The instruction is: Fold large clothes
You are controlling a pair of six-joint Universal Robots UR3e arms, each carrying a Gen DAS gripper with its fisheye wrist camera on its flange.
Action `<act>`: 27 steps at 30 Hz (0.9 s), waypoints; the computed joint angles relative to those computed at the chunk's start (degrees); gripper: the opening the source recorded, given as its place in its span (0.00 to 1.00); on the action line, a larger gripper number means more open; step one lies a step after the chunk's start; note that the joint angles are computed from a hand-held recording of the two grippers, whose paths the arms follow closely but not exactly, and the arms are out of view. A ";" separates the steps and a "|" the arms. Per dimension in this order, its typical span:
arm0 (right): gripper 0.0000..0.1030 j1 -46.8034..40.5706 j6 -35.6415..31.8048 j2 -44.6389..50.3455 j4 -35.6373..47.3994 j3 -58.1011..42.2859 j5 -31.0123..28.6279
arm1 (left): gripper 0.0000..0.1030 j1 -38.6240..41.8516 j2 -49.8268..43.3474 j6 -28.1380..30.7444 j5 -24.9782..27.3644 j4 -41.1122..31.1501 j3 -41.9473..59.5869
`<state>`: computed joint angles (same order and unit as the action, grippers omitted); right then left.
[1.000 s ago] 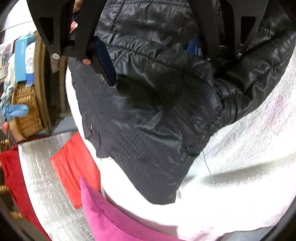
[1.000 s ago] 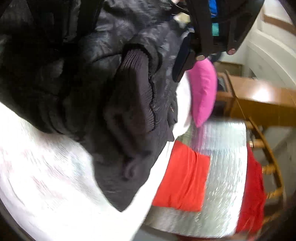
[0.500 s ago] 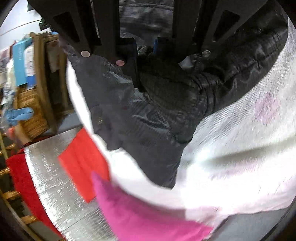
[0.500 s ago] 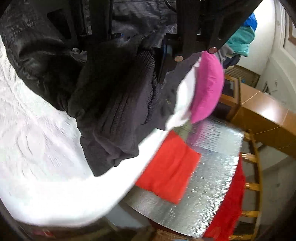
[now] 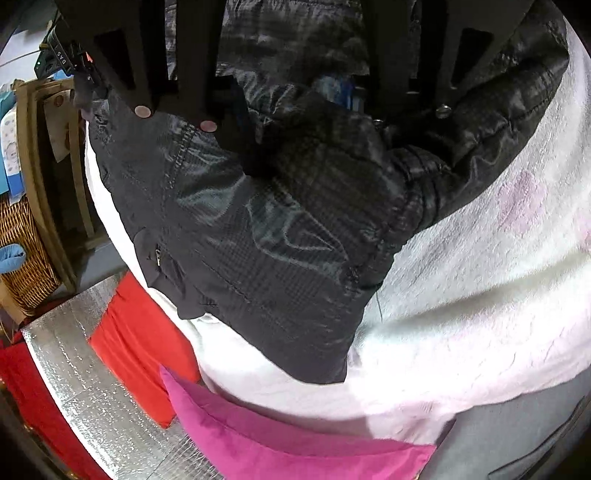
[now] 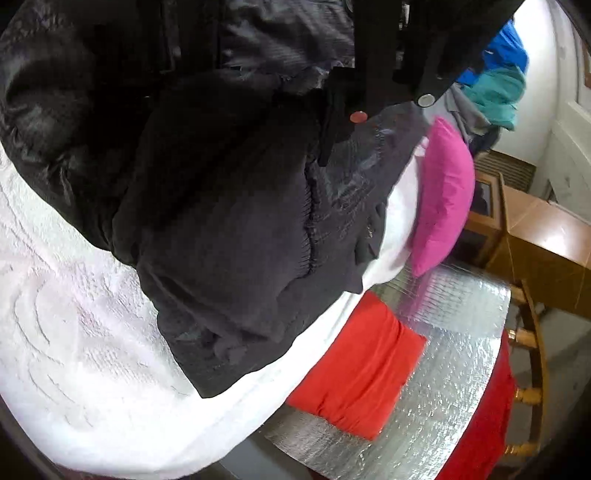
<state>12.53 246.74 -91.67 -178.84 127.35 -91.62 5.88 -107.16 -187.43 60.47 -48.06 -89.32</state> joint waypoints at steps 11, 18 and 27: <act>0.66 2.72 -2.79 -6.60 16.75 -5.16 2.72 | 0.33 -5.32 12.53 7.76 14.87 8.76 -10.93; 0.66 8.14 -8.69 -13.96 26.76 -9.22 -1.27 | 0.34 -5.89 23.64 16.98 20.89 19.51 -22.48; 0.67 10.41 -8.64 -14.15 28.66 -11.54 -16.99 | 0.35 -8.06 18.79 17.58 26.25 24.48 -19.30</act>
<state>22.93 238.10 -105.82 -150.18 115.81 -108.61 -2.18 -88.37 -169.85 86.72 -23.58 -108.62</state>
